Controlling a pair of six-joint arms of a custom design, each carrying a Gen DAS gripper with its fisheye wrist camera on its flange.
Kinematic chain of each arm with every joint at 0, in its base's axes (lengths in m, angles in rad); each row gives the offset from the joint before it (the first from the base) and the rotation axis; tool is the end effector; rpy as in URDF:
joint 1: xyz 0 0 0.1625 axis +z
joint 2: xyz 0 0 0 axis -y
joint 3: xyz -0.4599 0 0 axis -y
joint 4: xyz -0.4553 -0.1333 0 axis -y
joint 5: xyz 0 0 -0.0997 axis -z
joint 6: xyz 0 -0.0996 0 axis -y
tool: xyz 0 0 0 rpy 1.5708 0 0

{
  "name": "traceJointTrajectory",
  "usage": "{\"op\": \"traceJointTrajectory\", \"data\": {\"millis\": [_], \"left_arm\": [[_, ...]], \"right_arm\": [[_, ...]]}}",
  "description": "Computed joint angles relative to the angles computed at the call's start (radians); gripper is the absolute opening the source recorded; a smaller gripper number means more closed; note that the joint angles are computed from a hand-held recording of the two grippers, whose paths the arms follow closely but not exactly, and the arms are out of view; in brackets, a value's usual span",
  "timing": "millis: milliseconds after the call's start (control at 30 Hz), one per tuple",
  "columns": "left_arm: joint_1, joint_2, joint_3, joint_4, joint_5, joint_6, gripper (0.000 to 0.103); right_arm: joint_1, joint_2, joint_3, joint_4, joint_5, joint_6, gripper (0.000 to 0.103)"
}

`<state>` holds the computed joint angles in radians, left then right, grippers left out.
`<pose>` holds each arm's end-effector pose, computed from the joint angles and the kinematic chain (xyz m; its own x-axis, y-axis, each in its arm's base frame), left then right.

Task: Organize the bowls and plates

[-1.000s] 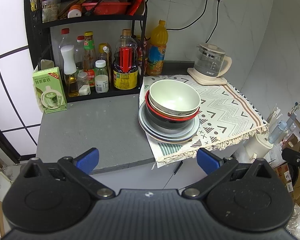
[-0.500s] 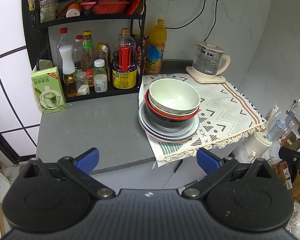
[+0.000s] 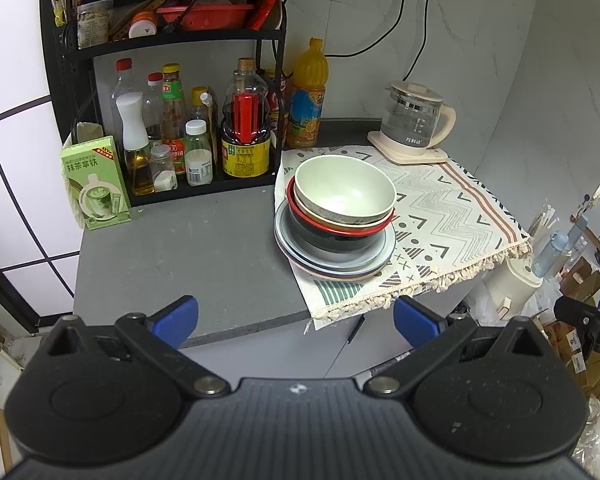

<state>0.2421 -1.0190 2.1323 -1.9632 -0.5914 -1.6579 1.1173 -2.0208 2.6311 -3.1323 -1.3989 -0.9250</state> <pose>-0.4146 -0.3249 0.0381 -0.7612 -0.2379 -0.6033 0.3334 0.6544 -0.6787 -0.0010 -0.3453 0.3399 -0.7729 -0.2324 0.5904 -0.6029 0.5589 -0.5693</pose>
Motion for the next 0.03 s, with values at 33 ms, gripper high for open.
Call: {"op": "traceJointTrajectory", "data": {"millis": [33], "left_arm": [[-0.001, 0.001, 0.002, -0.011, -0.003, 0.011, 0.103]], "right_arm": [[-0.004, -0.004, 0.002, 0.003, 0.002, -0.003, 0.103]]}}
